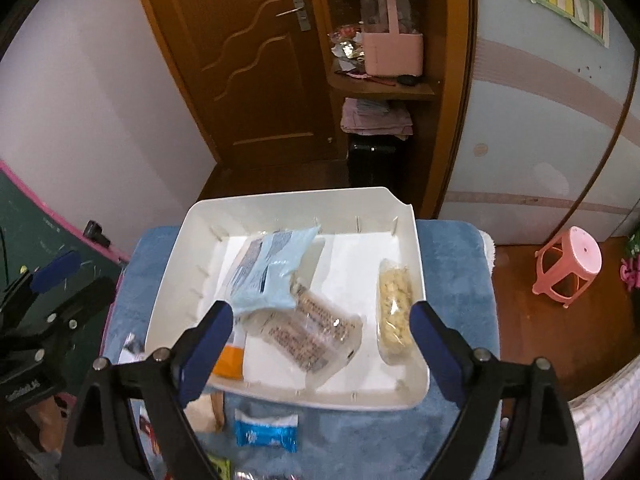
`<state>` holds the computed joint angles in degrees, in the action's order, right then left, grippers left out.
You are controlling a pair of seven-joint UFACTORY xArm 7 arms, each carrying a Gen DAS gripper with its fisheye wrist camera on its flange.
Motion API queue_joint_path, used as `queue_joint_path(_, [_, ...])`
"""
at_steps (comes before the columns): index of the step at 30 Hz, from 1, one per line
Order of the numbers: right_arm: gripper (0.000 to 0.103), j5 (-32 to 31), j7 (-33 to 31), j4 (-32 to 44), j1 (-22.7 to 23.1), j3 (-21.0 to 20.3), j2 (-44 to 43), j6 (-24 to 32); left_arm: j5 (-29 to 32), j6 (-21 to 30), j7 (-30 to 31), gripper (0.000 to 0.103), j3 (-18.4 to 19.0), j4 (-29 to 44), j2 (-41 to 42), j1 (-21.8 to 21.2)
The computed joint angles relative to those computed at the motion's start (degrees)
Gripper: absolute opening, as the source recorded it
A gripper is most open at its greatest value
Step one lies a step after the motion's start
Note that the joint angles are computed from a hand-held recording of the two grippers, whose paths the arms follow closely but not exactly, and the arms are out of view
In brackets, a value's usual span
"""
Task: Organize snacks
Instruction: 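Lift both bags over the white bin and release them inside, then grasp the cracker box with the left tool while the right grasps the red pastry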
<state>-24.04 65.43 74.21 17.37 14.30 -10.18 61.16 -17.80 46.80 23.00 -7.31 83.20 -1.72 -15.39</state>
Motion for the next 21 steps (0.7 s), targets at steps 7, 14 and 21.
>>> queue_joint_path(7, [0.091,0.5,1.2,0.6,1.1,2.3,-3.6,2.9,-2.6,2.3,2.3,0.085,1.5,-3.1,-6.3,0.4])
queue_joint_path(14, [0.091,-1.8,2.7,4.2,2.5,6.4,-5.5,9.1,-8.1,9.4,5.2,0.085,4.5,-3.8,-11.9,0.6])
queue_joint_path(21, [0.091,-3.4,6.1,5.4,3.6,10.0,-7.6,13.8,-10.2,12.2,8.9,0.085,7.1,-9.5,-20.2,0.6])
